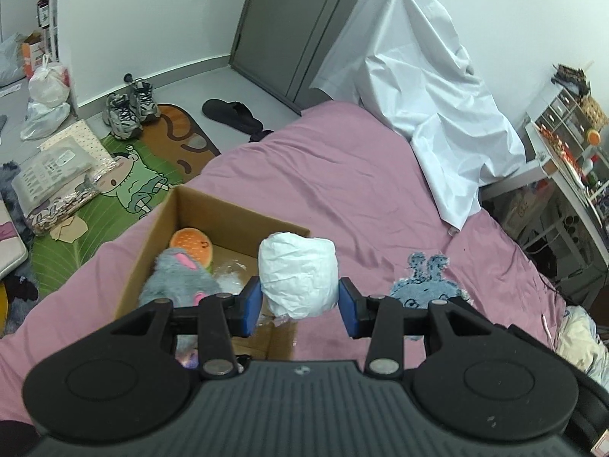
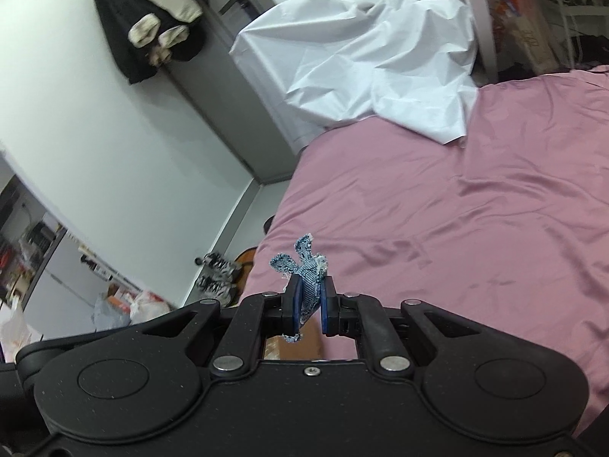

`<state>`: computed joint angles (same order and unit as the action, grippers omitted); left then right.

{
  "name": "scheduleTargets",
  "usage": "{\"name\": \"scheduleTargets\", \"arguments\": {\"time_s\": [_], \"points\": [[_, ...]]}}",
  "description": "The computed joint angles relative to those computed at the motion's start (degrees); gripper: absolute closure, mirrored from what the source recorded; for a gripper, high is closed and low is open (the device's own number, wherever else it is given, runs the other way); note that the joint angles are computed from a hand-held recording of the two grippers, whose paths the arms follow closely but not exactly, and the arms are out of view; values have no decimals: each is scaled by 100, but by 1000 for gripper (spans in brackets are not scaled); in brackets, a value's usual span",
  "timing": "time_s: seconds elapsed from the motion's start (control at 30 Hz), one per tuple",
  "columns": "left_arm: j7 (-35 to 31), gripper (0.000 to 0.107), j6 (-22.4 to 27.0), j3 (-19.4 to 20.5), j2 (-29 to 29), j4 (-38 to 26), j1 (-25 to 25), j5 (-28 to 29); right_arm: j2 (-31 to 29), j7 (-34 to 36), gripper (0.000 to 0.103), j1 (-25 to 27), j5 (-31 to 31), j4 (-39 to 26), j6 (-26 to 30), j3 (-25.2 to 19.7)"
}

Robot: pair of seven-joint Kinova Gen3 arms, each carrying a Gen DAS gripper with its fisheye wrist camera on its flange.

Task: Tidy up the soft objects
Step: 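Carry the white item and blue bunny over the box with both tools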

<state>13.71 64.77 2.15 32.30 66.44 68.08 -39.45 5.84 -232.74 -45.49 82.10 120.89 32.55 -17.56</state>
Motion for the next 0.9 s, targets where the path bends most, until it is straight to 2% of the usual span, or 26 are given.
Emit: {"name": "scheduleTargets", "arguments": {"time_s": [0.4,0.63,0.9], "points": [[871,66,-298,132,-577,1032,-52,-298,248,1153,93,-384,-744,-600,-3,-6],[1326,66,-393,317,-846,1542,-233,-478,498,1749,93,-595,-1112,-987,-26,205],[1524,66,-555,479,-1027,1881,-526,-538,805,2507,93,-743,-1614,-1451,-97,521]]}}
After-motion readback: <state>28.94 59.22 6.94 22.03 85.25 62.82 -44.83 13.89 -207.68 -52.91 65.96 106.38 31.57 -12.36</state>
